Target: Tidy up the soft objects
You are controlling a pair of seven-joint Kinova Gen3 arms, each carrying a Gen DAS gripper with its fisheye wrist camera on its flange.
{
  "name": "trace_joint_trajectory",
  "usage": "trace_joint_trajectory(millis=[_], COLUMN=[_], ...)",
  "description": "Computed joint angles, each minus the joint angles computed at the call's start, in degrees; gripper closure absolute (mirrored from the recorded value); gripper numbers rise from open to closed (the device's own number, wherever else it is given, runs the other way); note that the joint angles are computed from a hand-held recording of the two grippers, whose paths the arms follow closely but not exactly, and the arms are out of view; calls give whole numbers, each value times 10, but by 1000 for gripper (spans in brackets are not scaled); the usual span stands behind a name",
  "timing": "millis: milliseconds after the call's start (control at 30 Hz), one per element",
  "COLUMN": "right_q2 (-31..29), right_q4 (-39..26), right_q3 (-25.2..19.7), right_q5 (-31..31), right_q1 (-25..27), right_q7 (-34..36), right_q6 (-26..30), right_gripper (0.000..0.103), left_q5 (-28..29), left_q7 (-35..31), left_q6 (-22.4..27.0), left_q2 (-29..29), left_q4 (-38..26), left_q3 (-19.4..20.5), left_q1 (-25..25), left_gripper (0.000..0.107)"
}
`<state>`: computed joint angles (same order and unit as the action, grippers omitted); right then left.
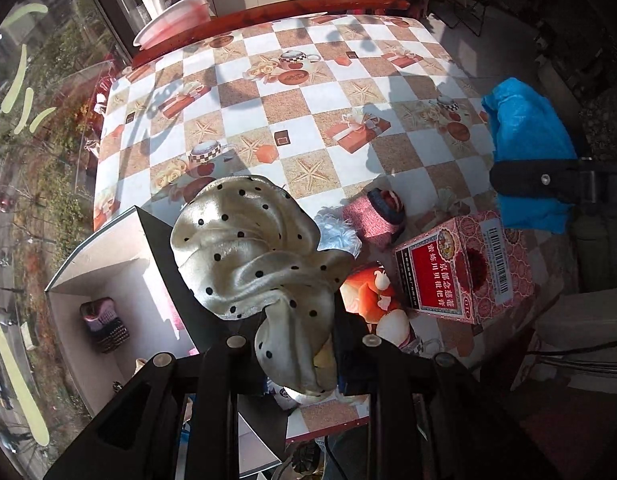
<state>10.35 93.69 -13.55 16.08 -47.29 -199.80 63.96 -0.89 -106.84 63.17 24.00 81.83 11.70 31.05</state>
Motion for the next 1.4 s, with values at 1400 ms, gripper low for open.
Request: trace_joint_trajectory(millis=[1400], right_q2=[321], right_q4=[-515], right_q3=[85], right_q5=[-138], right_q1=[-46], right_q7=[460], right_q6=[152], right_gripper=[66], left_q5=[29], left_q7=[67], left_q6=[-63], left_q2=[-103], left_q4=[124], left_q3=[-53], left_q1=[-192], left_gripper=[83])
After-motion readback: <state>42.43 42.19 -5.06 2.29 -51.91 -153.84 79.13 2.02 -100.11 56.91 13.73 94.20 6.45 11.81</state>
